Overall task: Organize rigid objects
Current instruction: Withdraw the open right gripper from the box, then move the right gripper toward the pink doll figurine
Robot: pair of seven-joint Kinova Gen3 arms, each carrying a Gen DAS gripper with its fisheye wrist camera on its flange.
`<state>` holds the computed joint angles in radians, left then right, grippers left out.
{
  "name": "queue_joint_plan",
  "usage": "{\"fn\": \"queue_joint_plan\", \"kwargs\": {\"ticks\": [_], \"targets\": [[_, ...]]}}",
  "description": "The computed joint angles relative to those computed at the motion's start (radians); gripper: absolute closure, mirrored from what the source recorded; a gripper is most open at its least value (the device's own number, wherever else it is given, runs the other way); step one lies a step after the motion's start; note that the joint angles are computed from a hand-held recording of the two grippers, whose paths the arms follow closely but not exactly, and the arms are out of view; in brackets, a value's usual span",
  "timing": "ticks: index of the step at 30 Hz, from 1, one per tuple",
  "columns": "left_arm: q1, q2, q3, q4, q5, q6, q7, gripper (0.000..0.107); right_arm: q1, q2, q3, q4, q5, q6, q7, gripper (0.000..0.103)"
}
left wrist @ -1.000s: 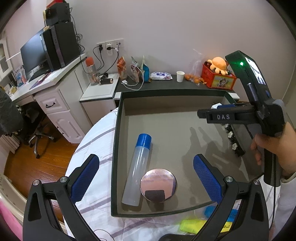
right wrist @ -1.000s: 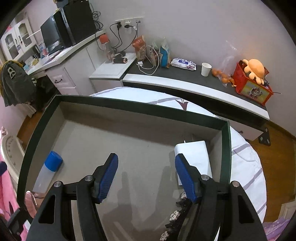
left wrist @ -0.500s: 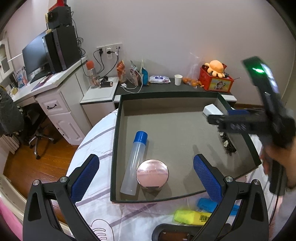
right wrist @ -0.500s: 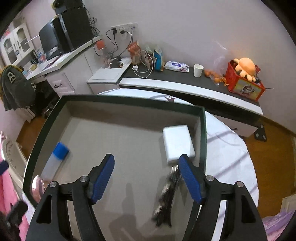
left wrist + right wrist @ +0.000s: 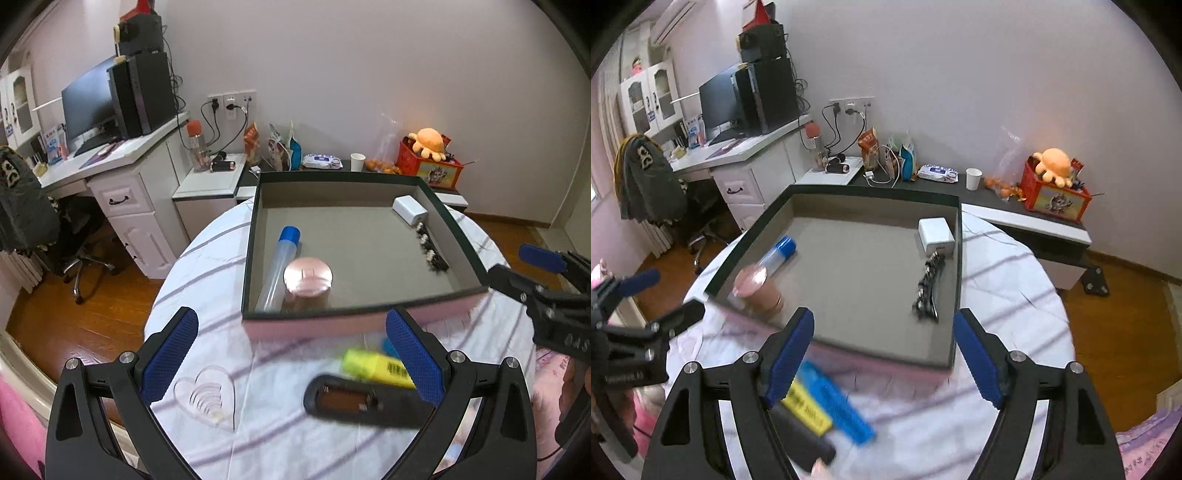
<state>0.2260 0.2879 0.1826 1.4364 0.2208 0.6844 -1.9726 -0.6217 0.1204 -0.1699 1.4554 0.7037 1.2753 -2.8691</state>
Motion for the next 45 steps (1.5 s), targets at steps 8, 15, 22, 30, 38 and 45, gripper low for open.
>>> {"fn": "queue_joint_plan", "kwargs": {"ticks": [8,15,22,30,38,45], "targets": [[-0.060,-0.151,0.001,0.166,0.105,-0.042,-0.110,0.005,-0.093,-0.034,-0.065,0.032,0.050,0.102,-0.098,0.023],[-0.042,-0.226,-0.022,0.241,0.125,-0.053,-0.157,0.005,-0.143,-0.055,-0.112,0.055,0.058,0.160,-0.166,0.023],[-0.014,-0.247,-0.031,0.286,0.090,-0.055,-0.151,0.005,-0.176,-0.055,-0.137,0.093,0.033,0.186,-0.253,0.023],[-0.016,-0.252,-0.039,0.324,0.109,-0.049,-0.203,0.005,-0.209,-0.029,-0.144,0.156,-0.012,0.106,-0.415,0.023],[-0.041,-0.251,-0.054,0.335,0.165,-0.035,-0.278,0.005,-0.250,0.078,-0.094,0.091,0.003,0.136,-0.402,0.023],[-0.054,-0.235,-0.052,0.326,0.185,-0.025,-0.297,0.005,-0.302,0.159,-0.035,0.027,0.045,0.204,-0.293,0.025]]}}
